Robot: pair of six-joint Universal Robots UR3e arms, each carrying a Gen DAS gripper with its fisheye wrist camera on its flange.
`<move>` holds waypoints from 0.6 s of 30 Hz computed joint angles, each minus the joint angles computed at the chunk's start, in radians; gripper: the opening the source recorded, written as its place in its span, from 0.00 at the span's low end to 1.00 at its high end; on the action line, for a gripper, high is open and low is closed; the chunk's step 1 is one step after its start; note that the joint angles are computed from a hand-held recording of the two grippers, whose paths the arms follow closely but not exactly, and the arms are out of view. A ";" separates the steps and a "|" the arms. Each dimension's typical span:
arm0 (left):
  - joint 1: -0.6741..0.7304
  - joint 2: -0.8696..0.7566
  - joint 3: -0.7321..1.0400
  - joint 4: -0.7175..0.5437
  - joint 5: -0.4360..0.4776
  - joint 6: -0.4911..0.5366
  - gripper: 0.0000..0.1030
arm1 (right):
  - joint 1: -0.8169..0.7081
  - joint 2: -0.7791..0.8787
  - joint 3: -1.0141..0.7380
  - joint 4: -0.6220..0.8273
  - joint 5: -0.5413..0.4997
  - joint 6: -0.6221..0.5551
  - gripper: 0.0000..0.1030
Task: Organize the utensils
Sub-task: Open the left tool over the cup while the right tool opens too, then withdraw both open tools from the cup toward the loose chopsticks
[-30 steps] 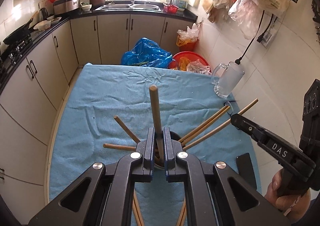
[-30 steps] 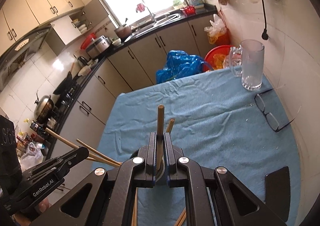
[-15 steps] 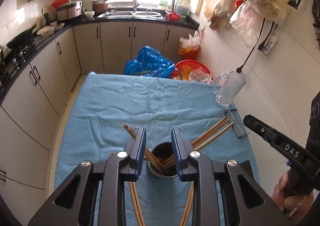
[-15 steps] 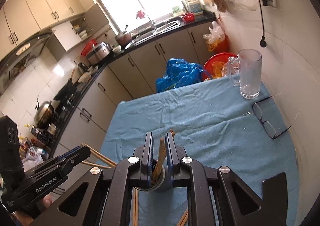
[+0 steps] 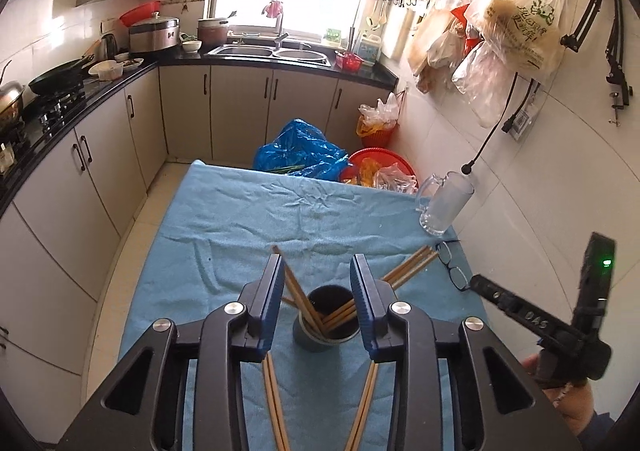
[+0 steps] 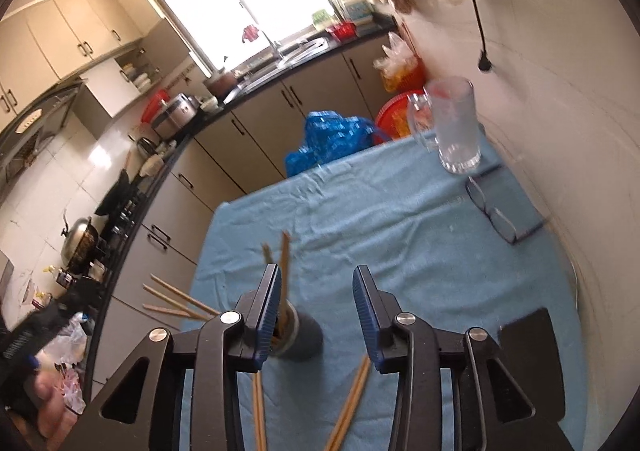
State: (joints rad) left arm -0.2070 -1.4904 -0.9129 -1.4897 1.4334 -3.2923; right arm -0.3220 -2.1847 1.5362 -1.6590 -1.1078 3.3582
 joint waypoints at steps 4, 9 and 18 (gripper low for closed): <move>0.038 0.087 -0.106 -0.005 -0.030 0.007 0.31 | -0.018 -0.058 0.084 0.049 0.014 -0.026 0.39; 0.081 0.189 -0.241 -0.027 -0.052 0.018 0.31 | -0.023 -0.120 0.185 0.086 0.008 -0.045 0.39; 0.150 0.329 -0.478 -0.067 -0.090 0.063 0.31 | 0.014 -0.170 0.339 0.104 -0.026 -0.020 0.39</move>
State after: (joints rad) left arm -0.0571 -1.1618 -1.3907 -1.5571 1.3432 -3.2293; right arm -0.3076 -2.3550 1.8754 -1.5548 -1.1339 3.3387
